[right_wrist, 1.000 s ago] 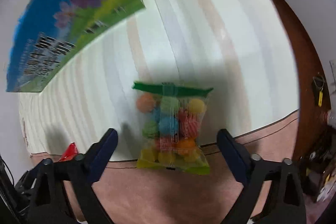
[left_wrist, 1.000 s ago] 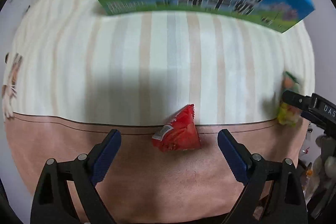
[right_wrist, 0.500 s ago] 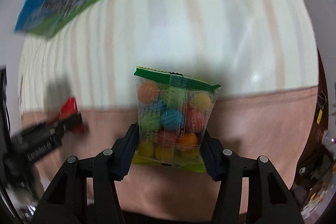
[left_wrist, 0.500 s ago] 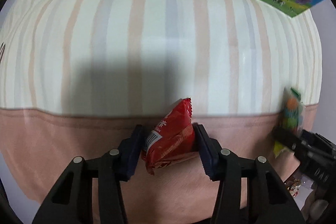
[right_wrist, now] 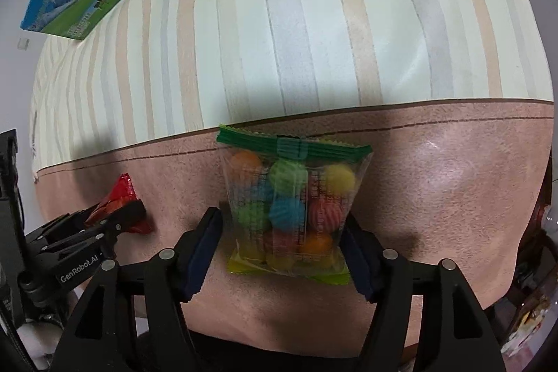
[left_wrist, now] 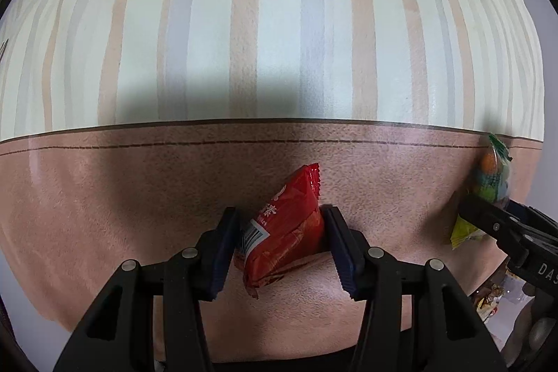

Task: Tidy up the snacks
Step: 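Grasp the red candy pack with the left tool while the right grasps the clear candy-ball bag, then carry both packets into the box and open both tools to release them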

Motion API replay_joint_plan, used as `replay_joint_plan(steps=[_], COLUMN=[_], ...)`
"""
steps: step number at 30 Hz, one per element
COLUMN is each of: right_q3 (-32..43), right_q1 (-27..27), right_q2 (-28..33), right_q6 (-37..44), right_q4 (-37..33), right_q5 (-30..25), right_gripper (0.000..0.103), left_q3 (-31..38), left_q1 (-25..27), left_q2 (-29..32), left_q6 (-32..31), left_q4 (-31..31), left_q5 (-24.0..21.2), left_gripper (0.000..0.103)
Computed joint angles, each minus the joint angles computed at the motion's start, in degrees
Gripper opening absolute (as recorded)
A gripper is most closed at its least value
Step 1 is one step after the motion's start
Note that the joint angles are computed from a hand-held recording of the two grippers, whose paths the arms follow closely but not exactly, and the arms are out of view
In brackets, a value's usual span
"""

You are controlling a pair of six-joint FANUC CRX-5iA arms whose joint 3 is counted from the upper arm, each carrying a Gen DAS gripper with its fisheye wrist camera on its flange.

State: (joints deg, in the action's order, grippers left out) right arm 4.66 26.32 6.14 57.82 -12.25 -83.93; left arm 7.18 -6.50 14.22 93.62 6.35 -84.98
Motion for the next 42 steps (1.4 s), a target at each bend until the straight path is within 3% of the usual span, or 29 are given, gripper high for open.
replay_joint_plan(steps=[3, 7, 13, 18, 21, 25, 36, 42], right_q3=[0.0, 3.3, 3.8, 2.9, 3.1, 1.1, -2.4, 1.2], right_q1=[1.2, 2.2, -0.7, 0.1, 0.7, 2.6, 2.1, -0.2], right_q2=[0.7, 3.9, 3.5, 3.3, 3.9, 3.1, -2.9, -3.9], right_q6=[-2.1, -3.8, -2.5, -3.1, -4.1, -5.4, -4.8, -2.7], right_q4=[-0.3, -0.5, -2.8, -1.4, -0.6, 2.2, 0.8, -0.7], right_q5=[1.1, 0.9, -0.1, 0.4, 1.0, 2.2, 4.4, 3.7], right_gripper=[0.074, 0.075, 0.075, 0.075, 0.073, 0.054, 0.051, 0.051], left_q3=[0.0, -1.2, -4.8, -3.5, -1.6, -1.4, -2.0, 3.1], left_q1=[-1.2, 1.4, 4.7, 3.2, 1.1, -0.4, -4.3, -4.4], left_q2=[0.5, 1.4, 0.9, 1.1, 1.6, 0.5, -2.4, -1.6], left_q6=[0.8, -1.6, -2.7, -1.8, -0.5, 1.3, 6.0, 6.1], left_q4=[0.3, 5.6, 11.4, 9.1, 6.3, 4.4, 3.2, 5.6], left_q5=[0.8, 1.5, 1.7, 1.4, 1.1, 1.4, 3.5, 4.1], left_gripper=[0.05, 0.061, 0.061, 0.061, 0.053, 0.05, 0.049, 0.049])
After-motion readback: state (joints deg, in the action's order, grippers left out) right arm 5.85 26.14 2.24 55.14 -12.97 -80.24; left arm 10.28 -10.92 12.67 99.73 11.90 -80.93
